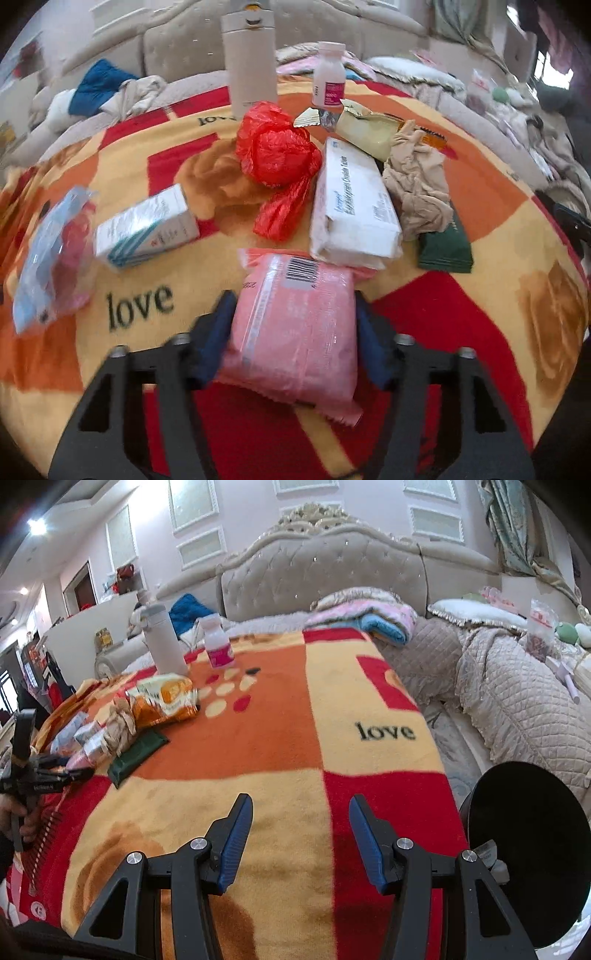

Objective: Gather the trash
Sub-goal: 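Move back over the blanket and grasp the pink packet with the left gripper, then grasp the beige crumpled tissue with the right gripper while the left holds the pink packet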

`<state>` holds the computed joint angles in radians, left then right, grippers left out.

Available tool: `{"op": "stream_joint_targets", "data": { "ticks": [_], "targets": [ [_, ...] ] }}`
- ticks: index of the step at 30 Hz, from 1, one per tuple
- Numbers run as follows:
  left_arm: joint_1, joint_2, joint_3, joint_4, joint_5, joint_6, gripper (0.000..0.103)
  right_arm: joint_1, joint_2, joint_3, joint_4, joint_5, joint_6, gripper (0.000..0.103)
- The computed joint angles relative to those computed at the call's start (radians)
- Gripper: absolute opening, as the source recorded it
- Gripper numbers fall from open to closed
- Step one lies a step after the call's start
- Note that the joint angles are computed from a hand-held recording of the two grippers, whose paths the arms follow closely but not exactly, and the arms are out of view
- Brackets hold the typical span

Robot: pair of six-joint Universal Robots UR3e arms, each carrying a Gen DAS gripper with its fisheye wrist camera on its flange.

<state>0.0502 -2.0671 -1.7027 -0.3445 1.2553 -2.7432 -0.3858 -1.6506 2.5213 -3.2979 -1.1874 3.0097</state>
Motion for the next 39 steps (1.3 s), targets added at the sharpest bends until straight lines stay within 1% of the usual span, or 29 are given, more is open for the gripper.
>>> {"op": "stream_joint_targets", "data": {
  "ticks": [2,4,5,6,7,8,9,11,13,14,15,17,19,20,22,23,24,25,26,27,28,32,35,39],
  "targets": [
    [-0.033,0.045,-0.102,0.114,0.081,-0.073,0.055,-0.003,-0.012,0.013,-0.04,0.041,0.013,0.052],
    [-0.064,0.081,-0.179,0.192,0.158,-0.143,0.055,0.028,0.014,-0.008,-0.076,0.07,0.043,0.052],
    [-0.073,0.099,-0.221,0.234,0.194,-0.201,0.055,0.053,0.042,-0.035,-0.077,0.08,0.061,0.052],
    [-0.072,0.116,-0.254,0.255,0.209,-0.256,0.055,0.096,0.081,-0.08,-0.061,0.07,0.087,0.052],
    [-0.068,0.125,-0.275,0.278,0.223,-0.29,0.055,0.137,0.125,-0.124,-0.05,0.064,0.114,0.052],
    [-0.065,0.132,-0.301,0.323,0.26,-0.35,0.055,0.194,0.181,-0.19,-0.023,0.053,0.142,0.052],
    [-0.056,0.132,-0.307,0.335,0.271,-0.385,0.055,0.241,0.223,-0.241,-0.004,0.033,0.16,0.052],
    [-0.024,0.137,-0.311,0.318,0.254,-0.433,0.055,0.346,0.329,-0.389,0.048,0.002,0.203,0.052],
    [0.0,0.139,-0.309,0.294,0.239,-0.468,0.055,0.422,0.425,-0.525,0.069,-0.008,0.246,0.052],
    [0.01,0.142,-0.311,0.286,0.227,-0.478,0.055,0.461,0.483,-0.62,0.09,-0.014,0.266,0.052],
    [0.012,0.149,-0.32,0.29,0.229,-0.485,0.055,0.488,0.519,-0.682,0.106,-0.026,0.277,0.052],
    [0.008,0.16,-0.338,0.314,0.243,-0.493,0.055,0.54,0.6,-0.832,0.167,-0.062,0.28,0.057],
    [0.002,0.156,-0.342,0.333,0.249,-0.491,0.055,0.59,0.681,-0.991,0.254,-0.132,0.279,0.06],
    [0.004,0.158,-0.35,0.342,0.247,-0.488,0.055,0.605,0.719,-1.063,0.3,-0.154,0.282,0.06],
    [0.008,0.146,-0.338,0.336,0.238,-0.483,0.055,0.615,0.775,-1.164,0.368,-0.157,0.292,0.061],
    [0.008,0.143,-0.331,0.331,0.241,-0.487,0.055,0.619,0.798,-1.202,0.395,-0.152,0.294,0.059],
    [0.01,0.14,-0.328,0.329,0.239,-0.489,0.055,0.619,0.813,-1.231,0.431,-0.148,0.286,0.053],
    [0.012,0.14,-0.324,0.321,0.234,-0.488,0.055,0.618,0.825,-1.253,0.458,-0.138,0.276,0.034],
    [0.012,0.137,-0.318,0.314,0.236,-0.489,0.055,0.614,0.829,-1.265,0.49,-0.125,0.258,0.029],
    [0.011,0.143,-0.326,0.317,0.239,-0.492,0.055,0.615,0.829,-1.276,0.527,-0.131,0.242,0.027],
    [0.01,0.143,-0.325,0.316,0.24,-0.493,0.055,0.616,0.812,-1.247,0.513,-0.142,0.233,0.025],
    [0.008,0.141,-0.319,0.306,0.247,-0.497,0.055,0.573,0.653,-1.001,0.372,-0.099,0.171,0.025],
    [0.004,0.139,-0.312,0.296,0.257,-0.5,0.055,0.529,0.532,-0.839,0.326,-0.07,0.129,0.025],
    [-0.005,0.136,-0.305,0.288,0.274,-0.497,0.055,0.429,0.335,-0.582,0.271,-0.022,0.036,0.025]
  ]
}}
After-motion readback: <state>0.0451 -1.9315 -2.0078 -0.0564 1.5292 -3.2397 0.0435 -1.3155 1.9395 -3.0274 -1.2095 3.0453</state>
